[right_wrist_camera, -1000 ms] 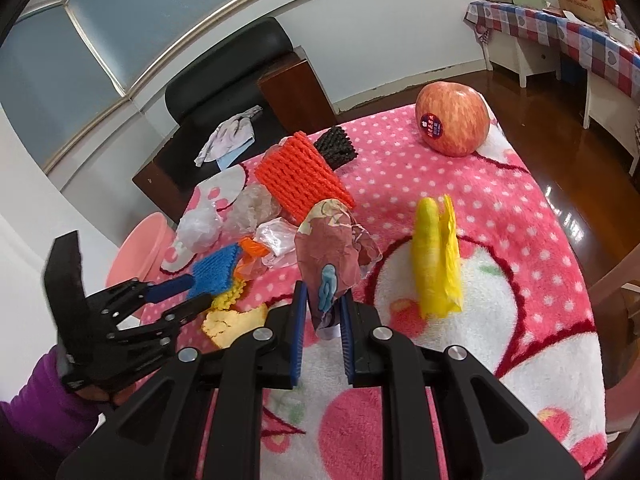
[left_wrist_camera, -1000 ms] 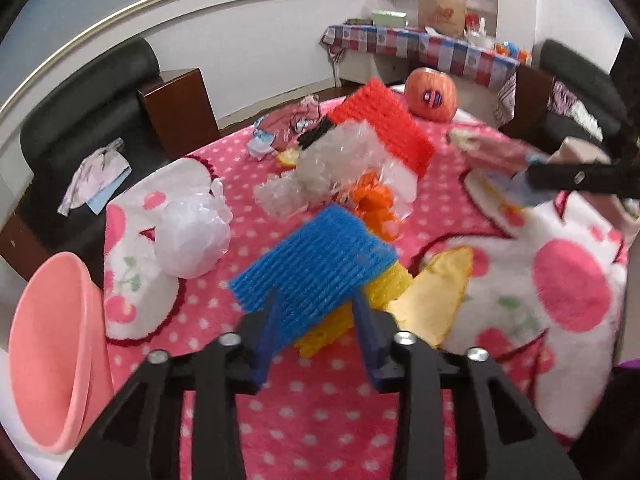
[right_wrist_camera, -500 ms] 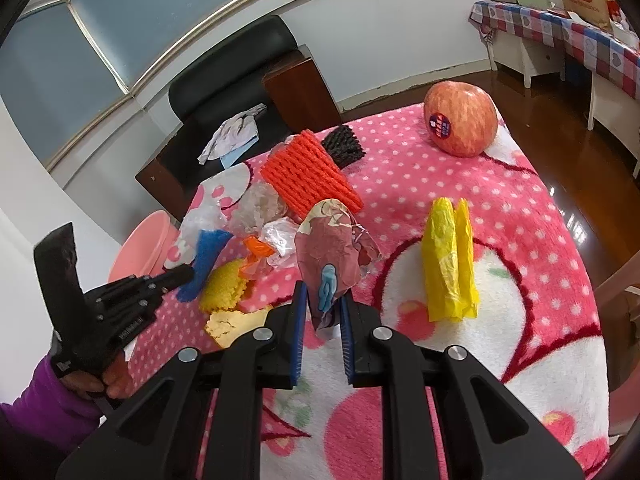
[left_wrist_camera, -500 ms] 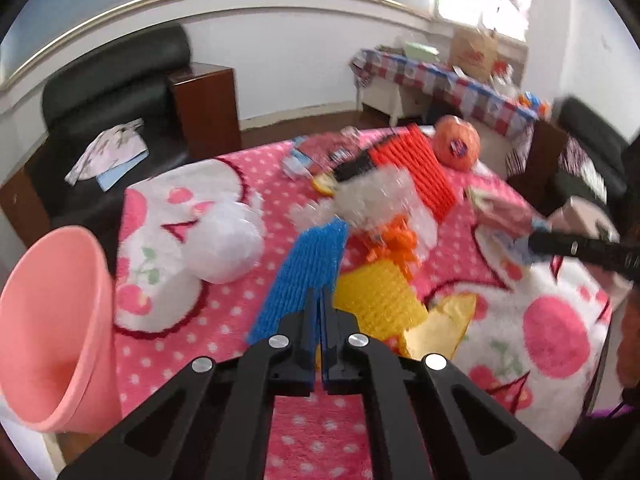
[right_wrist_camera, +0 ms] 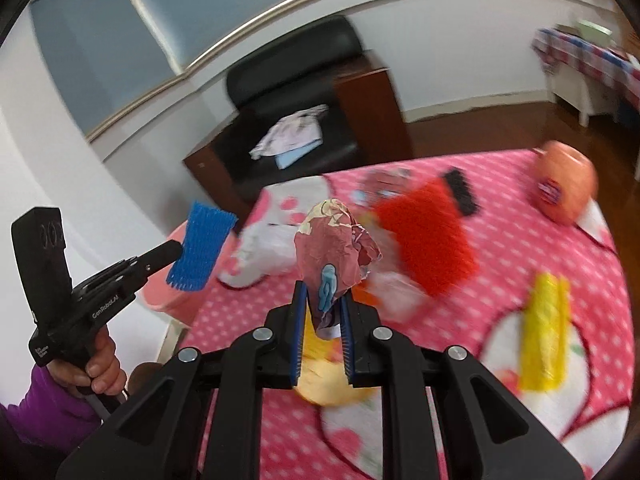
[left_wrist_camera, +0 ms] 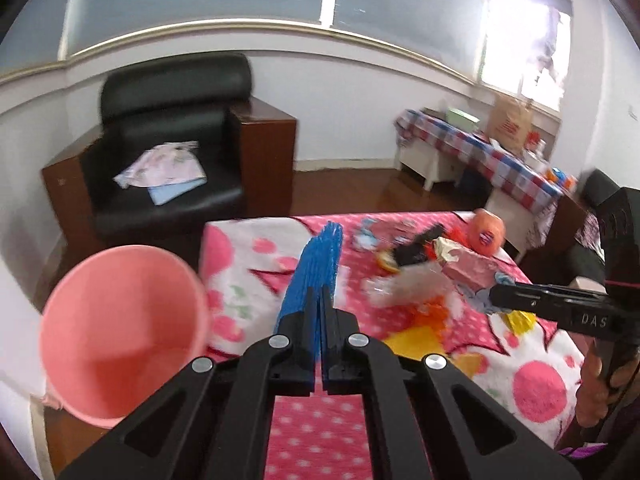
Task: Collect trash
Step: 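Carry both items to the pink bin and open both grippers over it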
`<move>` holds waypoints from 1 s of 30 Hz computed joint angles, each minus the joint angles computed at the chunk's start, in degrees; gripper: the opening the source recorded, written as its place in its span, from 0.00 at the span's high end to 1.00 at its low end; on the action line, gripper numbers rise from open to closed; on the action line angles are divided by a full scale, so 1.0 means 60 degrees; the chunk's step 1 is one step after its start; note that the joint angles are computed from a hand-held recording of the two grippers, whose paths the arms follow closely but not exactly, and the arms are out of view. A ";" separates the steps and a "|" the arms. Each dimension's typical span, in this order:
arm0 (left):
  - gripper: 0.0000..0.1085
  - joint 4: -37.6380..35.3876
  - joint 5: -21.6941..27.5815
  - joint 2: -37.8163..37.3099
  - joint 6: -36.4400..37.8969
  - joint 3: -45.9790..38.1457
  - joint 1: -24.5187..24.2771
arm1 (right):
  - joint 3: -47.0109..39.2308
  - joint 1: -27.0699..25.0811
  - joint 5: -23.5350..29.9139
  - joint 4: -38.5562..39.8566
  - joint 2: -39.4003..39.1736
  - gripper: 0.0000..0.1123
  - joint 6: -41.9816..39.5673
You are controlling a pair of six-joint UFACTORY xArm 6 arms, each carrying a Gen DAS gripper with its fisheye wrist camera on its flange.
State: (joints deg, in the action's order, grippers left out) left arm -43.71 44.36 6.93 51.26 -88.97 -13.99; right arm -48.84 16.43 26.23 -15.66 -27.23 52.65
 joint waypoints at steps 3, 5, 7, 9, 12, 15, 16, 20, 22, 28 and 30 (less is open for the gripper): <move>0.99 0.0175 -0.0285 0.0147 -0.0322 -0.0196 0.0302 | -0.0911 0.0139 -0.0270 0.0478 0.1036 0.86 -0.0846; 0.99 0.0265 -0.0399 0.0265 -0.0522 -0.0342 0.0505 | -0.1582 0.0235 -0.0399 0.1039 0.1755 0.85 -0.1551; 0.99 0.0362 -0.0498 0.0410 -0.0742 -0.0517 0.0757 | -0.2307 0.0338 -0.0472 0.1606 0.2479 0.86 -0.2272; 0.99 0.0521 -0.0584 0.0609 -0.0975 -0.0707 0.0970 | -0.3012 0.0442 -0.0500 0.2111 0.3150 0.86 -0.2871; 0.99 0.0752 -0.0717 0.0860 -0.1296 -0.0914 0.1210 | -0.4121 0.0623 -0.0462 0.2836 0.4175 0.86 -0.3678; 0.99 0.1074 -0.0683 0.1252 -0.1819 -0.1282 0.1422 | -0.5290 0.0816 -0.0216 0.3441 0.5223 0.85 -0.4339; 0.99 0.1176 -0.0674 0.1353 -0.1978 -0.1367 0.1467 | -0.5713 0.0874 -0.0092 0.3669 0.5595 0.85 -0.4558; 0.99 0.1652 -0.0693 0.1843 -0.2579 -0.1806 0.1569 | -0.7086 0.1012 0.0412 0.4244 0.6764 0.85 -0.5021; 0.99 0.1951 -0.0790 0.1977 -0.2811 -0.1863 0.1573 | -0.7689 0.1075 0.0676 0.4304 0.7249 0.85 -0.5104; 0.99 0.2740 -0.0789 0.2487 -0.3544 -0.2229 0.1615 | -0.9041 0.1238 0.1446 0.4373 0.8288 0.85 -0.5375; 0.99 0.2991 -0.0707 0.2628 -0.3860 -0.2351 0.1646 | -0.9440 0.1272 0.1690 0.4289 0.8576 0.85 -0.5358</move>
State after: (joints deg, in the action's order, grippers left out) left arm -25.76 40.12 22.70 28.11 -103.08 -4.11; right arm -105.48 24.07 36.37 10.07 24.22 20.50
